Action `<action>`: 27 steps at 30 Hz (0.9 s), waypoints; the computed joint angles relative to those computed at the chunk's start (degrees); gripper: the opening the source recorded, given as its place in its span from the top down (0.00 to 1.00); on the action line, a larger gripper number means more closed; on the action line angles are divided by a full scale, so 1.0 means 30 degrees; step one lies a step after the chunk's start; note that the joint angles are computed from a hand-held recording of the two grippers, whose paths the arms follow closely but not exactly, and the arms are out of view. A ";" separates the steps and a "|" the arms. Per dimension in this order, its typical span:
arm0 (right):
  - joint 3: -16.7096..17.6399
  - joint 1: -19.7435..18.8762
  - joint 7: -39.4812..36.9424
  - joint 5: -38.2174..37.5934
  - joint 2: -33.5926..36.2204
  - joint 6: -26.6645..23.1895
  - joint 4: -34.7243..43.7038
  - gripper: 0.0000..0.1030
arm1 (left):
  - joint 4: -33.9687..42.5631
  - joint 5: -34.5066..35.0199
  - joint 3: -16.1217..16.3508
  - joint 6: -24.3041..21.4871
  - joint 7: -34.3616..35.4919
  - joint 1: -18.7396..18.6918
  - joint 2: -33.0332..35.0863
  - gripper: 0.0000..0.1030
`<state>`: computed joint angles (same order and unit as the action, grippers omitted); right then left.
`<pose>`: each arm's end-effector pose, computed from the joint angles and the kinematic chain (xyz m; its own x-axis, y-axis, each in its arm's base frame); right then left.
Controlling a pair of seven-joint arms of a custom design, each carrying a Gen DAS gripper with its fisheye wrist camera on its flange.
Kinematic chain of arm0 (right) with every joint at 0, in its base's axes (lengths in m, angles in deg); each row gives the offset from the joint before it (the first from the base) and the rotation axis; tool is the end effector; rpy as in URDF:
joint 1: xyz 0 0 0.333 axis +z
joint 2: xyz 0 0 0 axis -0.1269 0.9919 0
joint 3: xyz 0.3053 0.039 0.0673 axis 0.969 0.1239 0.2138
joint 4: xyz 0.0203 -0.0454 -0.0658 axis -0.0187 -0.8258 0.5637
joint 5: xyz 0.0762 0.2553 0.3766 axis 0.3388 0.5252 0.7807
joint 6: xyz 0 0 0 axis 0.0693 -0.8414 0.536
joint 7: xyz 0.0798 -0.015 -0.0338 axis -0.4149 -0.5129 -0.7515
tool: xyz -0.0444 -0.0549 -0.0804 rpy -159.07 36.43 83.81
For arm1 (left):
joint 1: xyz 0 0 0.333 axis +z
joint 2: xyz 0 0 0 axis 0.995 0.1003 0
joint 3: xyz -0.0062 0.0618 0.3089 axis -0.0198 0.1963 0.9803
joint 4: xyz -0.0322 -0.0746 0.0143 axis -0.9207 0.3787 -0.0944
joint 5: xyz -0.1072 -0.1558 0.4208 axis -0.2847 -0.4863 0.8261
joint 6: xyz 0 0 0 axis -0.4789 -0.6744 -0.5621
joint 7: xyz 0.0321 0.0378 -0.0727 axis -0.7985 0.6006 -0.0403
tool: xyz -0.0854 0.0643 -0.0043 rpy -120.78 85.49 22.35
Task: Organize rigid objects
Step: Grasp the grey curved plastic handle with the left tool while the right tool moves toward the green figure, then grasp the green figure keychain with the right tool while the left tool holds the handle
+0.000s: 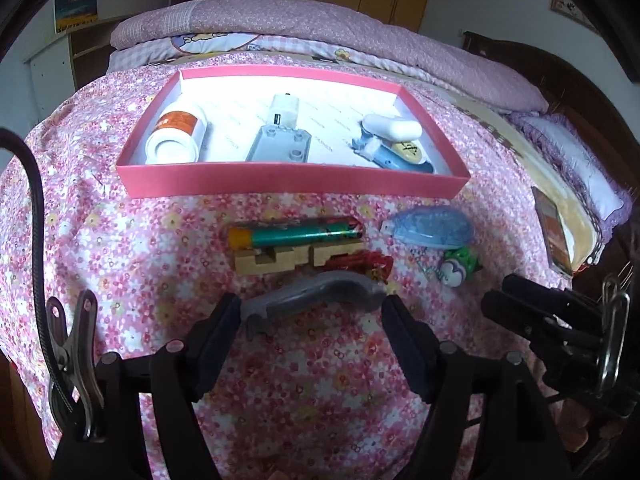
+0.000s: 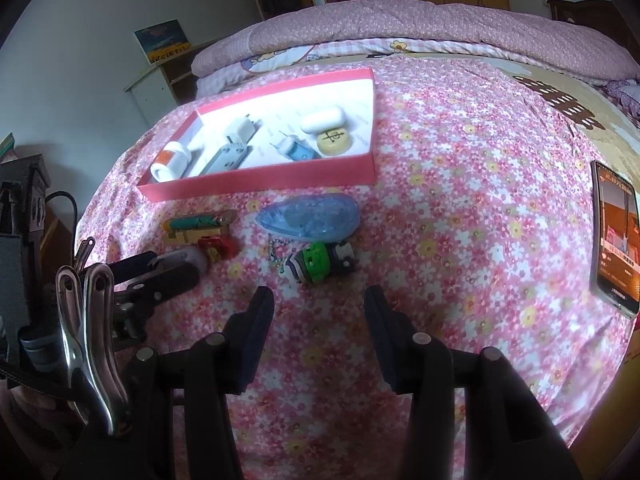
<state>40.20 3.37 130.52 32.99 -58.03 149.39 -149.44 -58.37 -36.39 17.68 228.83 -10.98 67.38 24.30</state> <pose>0.7387 0.1924 0.4530 0.5444 -0.8051 -0.2355 -0.7066 -0.2889 -0.6459 0.6421 -0.3353 0.4534 0.2402 -0.9604 0.1415 -0.7267 -0.2745 -0.6297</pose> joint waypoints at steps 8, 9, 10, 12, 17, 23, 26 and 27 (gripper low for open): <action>-0.0032 -0.0078 0.0024 0.0060 0.0227 -0.0162 0.0090 0.53 | 0.0454 0.0190 0.0146 0.0684 -0.0593 -0.0104 0.0569 0.22; -0.0042 -0.0078 0.0054 0.0039 0.0252 -0.0155 0.0092 0.53 | 0.0501 0.0166 0.0147 0.0764 -0.0614 -0.0112 0.0630 0.22; -0.0043 -0.0082 0.0084 0.0034 0.0278 -0.0157 0.0104 0.53 | 0.0545 0.0097 0.0143 0.0854 -0.0626 -0.0109 0.0692 0.21; -0.0039 -0.0106 0.0125 0.0049 0.0336 -0.0190 0.0156 0.53 | 0.0626 0.0070 0.0188 0.1033 -0.0809 -0.0134 0.0792 0.20; -0.0023 -0.0172 0.0210 0.0136 0.0399 -0.0257 0.0217 0.53 | 0.0939 0.0314 0.0325 0.0968 -0.1218 -0.0306 0.1056 0.17; -0.0002 -0.0197 0.0179 0.0171 0.0414 -0.0287 0.0199 0.53 | 0.1858 0.1199 0.0338 -0.0875 -0.0580 -0.0888 0.1600 0.17; -0.0009 -0.0194 0.0161 0.0176 0.0392 -0.0200 0.0144 0.53 | 0.2009 0.1520 0.0384 -0.1432 -0.0424 -0.1083 0.1678 0.23; -0.0017 -0.0199 0.0168 0.0170 0.0398 -0.0193 0.0143 0.53 | 0.1941 0.1586 0.0409 -0.1401 -0.0515 -0.1083 0.1630 0.24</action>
